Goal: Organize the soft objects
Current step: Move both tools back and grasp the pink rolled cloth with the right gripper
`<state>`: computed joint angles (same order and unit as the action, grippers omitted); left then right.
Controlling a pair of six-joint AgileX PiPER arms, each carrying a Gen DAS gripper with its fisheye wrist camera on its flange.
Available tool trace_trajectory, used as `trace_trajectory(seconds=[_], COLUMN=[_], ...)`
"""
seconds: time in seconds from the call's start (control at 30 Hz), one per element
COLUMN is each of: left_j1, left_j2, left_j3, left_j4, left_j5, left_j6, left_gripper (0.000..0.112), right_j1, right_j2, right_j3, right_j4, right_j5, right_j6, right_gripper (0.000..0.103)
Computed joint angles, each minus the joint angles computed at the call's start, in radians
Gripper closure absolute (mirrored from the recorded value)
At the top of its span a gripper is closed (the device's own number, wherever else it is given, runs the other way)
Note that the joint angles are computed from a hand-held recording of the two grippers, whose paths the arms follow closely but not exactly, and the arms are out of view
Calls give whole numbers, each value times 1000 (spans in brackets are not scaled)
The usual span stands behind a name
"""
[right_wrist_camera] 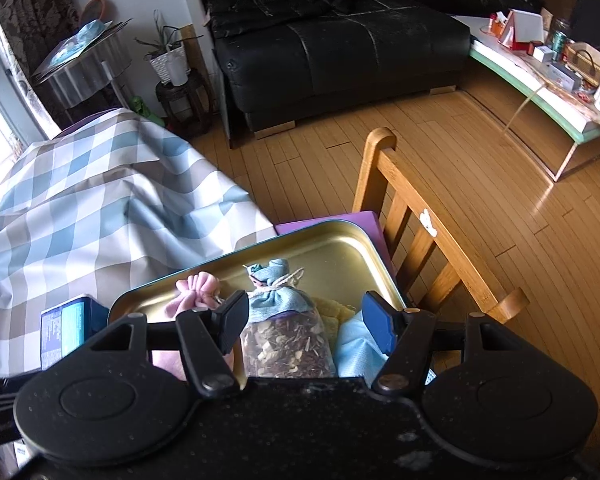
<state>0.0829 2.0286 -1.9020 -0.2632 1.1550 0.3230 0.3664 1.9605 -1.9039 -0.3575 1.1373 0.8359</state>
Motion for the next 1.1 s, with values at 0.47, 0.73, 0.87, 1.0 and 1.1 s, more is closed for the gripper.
trace_trajectory(seconds=[0.47,0.73,0.87,1.0,1.1], left_j1=[144,277,334,381,416], left_j2=[-20,20,57,85,107], left_j3=[-8,-93,-124,-122,-129], left_j4=[53,104,128,146,138], left_j5=[-25,-23,-16,-20,-17], left_j6=[15,33,41,64,80], left_gripper=[50,40,38,38,38], right_j1=[-25,10,46,100,163], right_j2=[-36,-3,9,11,8], right_j3=[79,38,29,35,53], right_j4=[6,-12,-39,-97,-172], right_j5=[-11,13,18,0,-22], right_j6=[69,63,59,73,88], right_gripper=[39,36,34,32,31])
